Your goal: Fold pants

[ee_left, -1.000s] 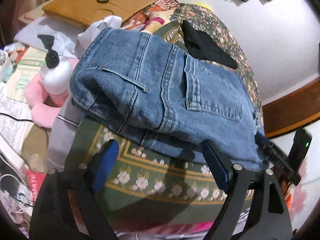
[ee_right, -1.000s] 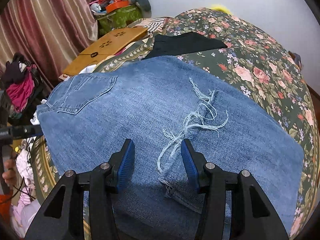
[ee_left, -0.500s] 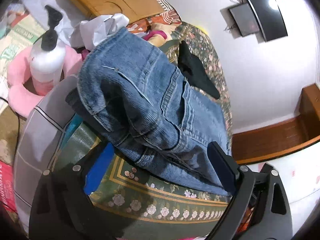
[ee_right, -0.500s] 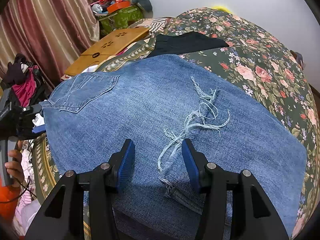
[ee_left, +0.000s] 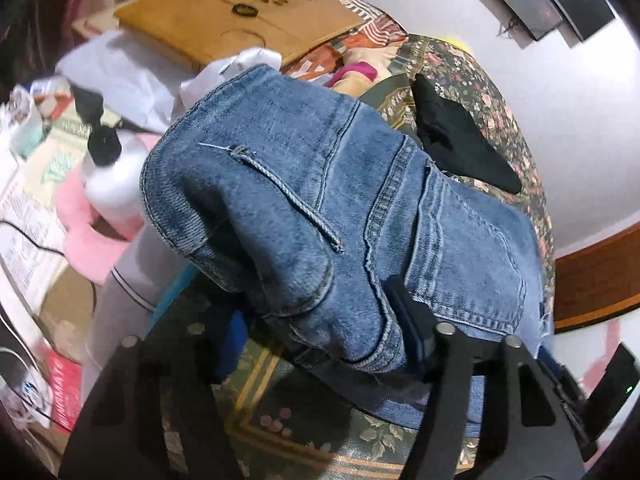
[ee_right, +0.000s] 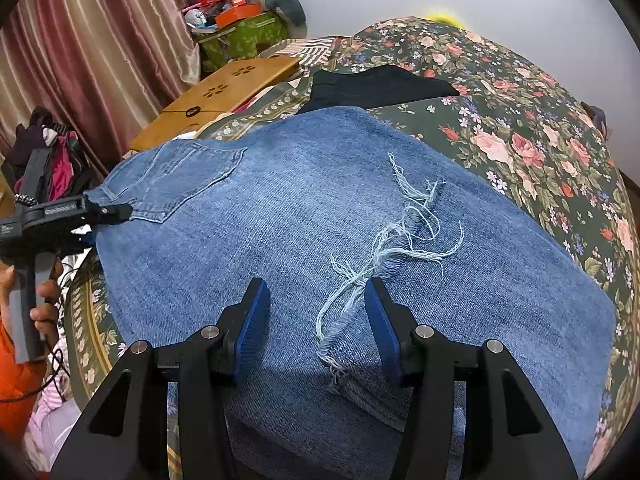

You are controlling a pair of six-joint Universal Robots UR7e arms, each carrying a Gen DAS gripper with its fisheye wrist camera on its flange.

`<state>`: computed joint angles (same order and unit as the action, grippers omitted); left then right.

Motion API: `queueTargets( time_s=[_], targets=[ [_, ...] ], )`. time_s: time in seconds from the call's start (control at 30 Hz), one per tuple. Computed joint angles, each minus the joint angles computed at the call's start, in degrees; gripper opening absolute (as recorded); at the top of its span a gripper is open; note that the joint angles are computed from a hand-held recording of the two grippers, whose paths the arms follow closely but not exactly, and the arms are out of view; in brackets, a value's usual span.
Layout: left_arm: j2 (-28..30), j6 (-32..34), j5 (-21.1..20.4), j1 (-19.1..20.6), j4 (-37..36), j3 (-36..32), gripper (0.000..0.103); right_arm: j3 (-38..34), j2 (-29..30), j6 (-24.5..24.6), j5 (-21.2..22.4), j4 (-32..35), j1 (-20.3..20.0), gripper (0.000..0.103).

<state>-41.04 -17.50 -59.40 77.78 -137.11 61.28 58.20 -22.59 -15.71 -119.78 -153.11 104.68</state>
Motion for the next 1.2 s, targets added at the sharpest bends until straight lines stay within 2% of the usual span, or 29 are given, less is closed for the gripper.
queueTargets(
  time_s=[0.17,0.33,0.5,0.67,0.73,0.87,1.0,1.07,1.2],
  targets=[
    [-0.45,6.14,5.8,-2.1,-4.08,2.23,0.045,-0.11,-0.06,0.16,0.0,0.19,0.04,0.048],
    [-0.33,16.5,13.59,-5.75,-10.56,4.12,0.031,2.48,-2.06,1.19,0.95,-2.34,0.28,0.047],
    [-0.58,24.07,14.94,-8.51,-16.04,4.28,0.027,8.72,-6.49,1.27,0.92,-9.76,0.43,0.047],
    [-0.02,31.58,14.48,-11.7,-21.91,3.15,0.024,15.48,-11.68,2.08,-1.43,-15.93,-0.24,0.048],
    [0.56,34.65,13.27,-13.16,-23.73,2.21,0.019,18.45,-13.82,2.99,-2.72,-17.9,-0.9,0.048],
    [1.64,35.58,9.71,-15.51,-22.42,-0.36,0.018,24.5,-17.9,6.61,-4.44,-20.21,-3.17,0.048],
    [4.65,37.81,9.17,-17.68,-21.46,-4.36,0.017,28.82,-20.0,8.74,-6.39,-21.52,-5.05,0.048],
    [6.73,39.17,8.99,-18.77,-20.76,-6.79,0.017,30.49,-20.8,9.95,-5.25,-21.48,-6.19,0.048],
    [10.13,41.4,7.67,-20.61,-18.96,-10.58,0.016,32.98,-22.12,11.12,0.06,-23.32,-8.11,0.048]
  ],
)
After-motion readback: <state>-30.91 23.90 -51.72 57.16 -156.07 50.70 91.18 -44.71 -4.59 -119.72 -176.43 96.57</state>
